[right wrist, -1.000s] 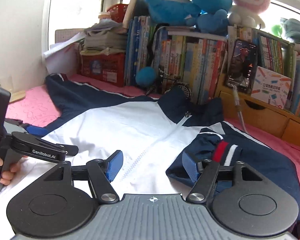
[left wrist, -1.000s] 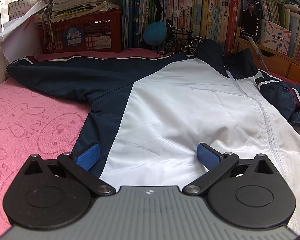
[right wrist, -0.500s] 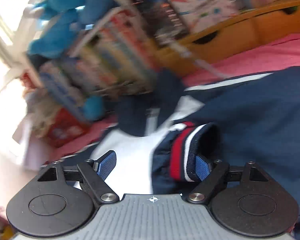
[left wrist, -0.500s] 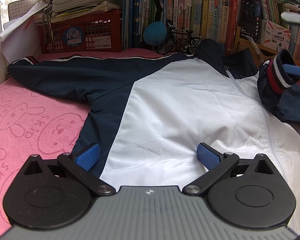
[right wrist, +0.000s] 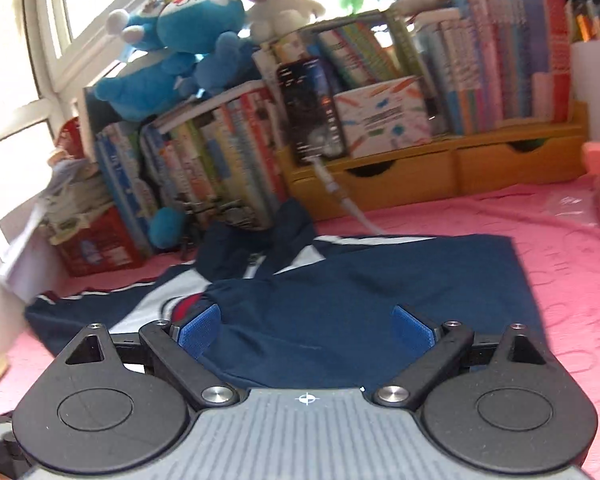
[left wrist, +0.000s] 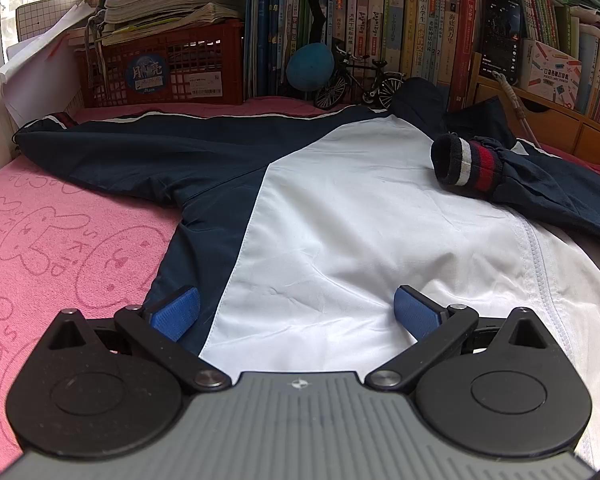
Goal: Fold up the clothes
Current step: 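Pinch the striped cuff on the jacket body with the left gripper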
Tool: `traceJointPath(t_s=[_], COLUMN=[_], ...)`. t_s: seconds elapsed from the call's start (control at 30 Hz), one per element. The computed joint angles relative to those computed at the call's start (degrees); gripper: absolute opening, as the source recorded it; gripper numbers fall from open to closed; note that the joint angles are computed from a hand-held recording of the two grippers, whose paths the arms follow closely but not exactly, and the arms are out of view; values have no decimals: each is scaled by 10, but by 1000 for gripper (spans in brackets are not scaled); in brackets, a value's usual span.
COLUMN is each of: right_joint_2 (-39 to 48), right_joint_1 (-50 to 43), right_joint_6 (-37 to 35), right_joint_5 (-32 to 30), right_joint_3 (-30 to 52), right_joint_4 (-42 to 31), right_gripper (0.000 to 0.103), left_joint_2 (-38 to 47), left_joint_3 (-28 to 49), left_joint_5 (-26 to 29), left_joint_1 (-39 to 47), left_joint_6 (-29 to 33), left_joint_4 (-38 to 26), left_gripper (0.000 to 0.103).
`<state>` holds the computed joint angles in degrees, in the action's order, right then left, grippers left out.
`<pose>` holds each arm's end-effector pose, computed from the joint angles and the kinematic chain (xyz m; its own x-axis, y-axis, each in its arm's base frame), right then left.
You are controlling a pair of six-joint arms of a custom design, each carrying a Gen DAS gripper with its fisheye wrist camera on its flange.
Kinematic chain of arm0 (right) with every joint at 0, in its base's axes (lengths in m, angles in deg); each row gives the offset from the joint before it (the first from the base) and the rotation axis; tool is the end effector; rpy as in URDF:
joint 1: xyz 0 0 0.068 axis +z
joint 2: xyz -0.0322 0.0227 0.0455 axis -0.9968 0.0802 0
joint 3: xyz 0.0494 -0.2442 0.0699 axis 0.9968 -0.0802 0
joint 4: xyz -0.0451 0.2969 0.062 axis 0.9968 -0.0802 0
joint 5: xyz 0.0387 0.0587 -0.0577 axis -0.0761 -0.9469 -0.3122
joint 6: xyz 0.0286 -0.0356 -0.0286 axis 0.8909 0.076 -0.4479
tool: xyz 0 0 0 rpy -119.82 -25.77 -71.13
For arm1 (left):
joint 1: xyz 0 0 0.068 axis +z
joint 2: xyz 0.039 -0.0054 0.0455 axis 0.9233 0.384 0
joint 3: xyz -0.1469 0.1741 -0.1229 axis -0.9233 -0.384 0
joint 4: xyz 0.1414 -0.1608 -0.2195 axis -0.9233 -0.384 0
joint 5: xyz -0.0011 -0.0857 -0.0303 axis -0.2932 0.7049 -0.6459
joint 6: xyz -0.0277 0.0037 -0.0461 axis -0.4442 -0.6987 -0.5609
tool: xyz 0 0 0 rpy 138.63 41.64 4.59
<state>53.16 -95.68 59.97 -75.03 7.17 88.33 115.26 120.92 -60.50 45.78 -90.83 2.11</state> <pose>0.2718 -0.0410 0.1265 -0.4800 0.2663 -0.8359 0.0668 0.9612 0.2678 0.2876 -0.1024 0.0918 -0.6368 -0.0208 -0.7707 -0.0310 0.9995 -0.0014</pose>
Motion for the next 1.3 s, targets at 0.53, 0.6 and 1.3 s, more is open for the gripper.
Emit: traceJointPath(t_s=[0.53, 0.6, 1.3], right_joint_2=[134, 139, 117], right_joint_1=[-13, -14, -12], right_joint_6=[-69, -69, -65], right_joint_5=[115, 108, 123], right_joint_3=[-5, 0, -22], right_joint_4=[49, 41, 65], right_gripper=[97, 102, 103], left_joint_2=[6, 60, 270], left_joint_3=[97, 151, 305], left_joint_5=[214, 215, 5], left_joint_1=[26, 10, -50], left_joint_6=[-111, -106, -29], left_joint_4=[-33, -31, 78], left_gripper=[103, 103, 58])
